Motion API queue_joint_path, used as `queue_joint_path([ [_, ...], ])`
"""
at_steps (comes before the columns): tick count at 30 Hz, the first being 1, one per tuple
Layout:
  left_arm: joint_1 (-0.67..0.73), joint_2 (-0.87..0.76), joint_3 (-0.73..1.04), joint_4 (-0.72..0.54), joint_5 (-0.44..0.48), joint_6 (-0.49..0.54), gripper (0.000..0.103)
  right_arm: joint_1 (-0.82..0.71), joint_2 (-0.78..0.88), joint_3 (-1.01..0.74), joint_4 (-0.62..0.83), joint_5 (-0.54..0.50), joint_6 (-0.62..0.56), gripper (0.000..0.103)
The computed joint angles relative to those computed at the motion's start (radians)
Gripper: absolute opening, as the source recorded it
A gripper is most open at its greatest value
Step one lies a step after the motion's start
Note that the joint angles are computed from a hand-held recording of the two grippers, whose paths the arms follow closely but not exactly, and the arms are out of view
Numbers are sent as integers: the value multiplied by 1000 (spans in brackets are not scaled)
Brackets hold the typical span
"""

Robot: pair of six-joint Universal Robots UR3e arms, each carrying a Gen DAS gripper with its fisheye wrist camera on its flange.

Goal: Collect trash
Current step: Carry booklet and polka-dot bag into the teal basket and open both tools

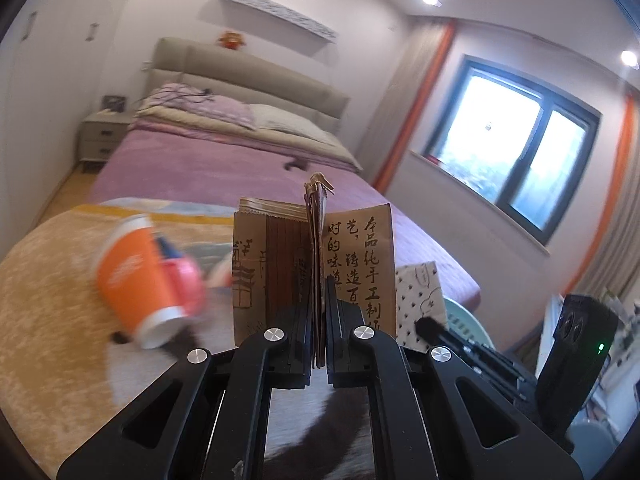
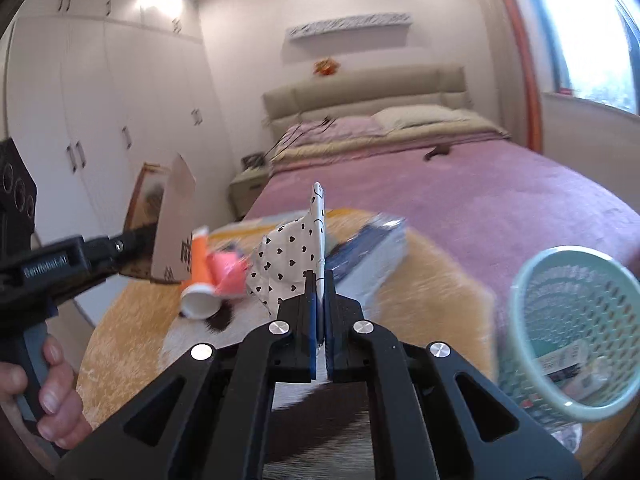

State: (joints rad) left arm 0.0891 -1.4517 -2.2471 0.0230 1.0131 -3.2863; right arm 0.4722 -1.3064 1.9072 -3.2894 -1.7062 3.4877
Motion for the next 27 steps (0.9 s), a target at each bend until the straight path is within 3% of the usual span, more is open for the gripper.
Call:
queue_joint_path([
  [6,-254,-244,253,12,108,-33,3,-174,-191,246,-71,15,21,2],
  [11,-391,-459,508,-64,127,-39,3,-346,-316,419,-87,48,29,2],
  [15,-484,-636,744,-167,138,-19,3,-541,-413,540,-55,133,18,2],
  [21,-571,-861,1058,-333,160,28,3,-754,-455,646,-18,248,-10,2],
  [27,-619,-1030,1315,-506,186,51,3,-817,-381,650,15,277,-1,2],
])
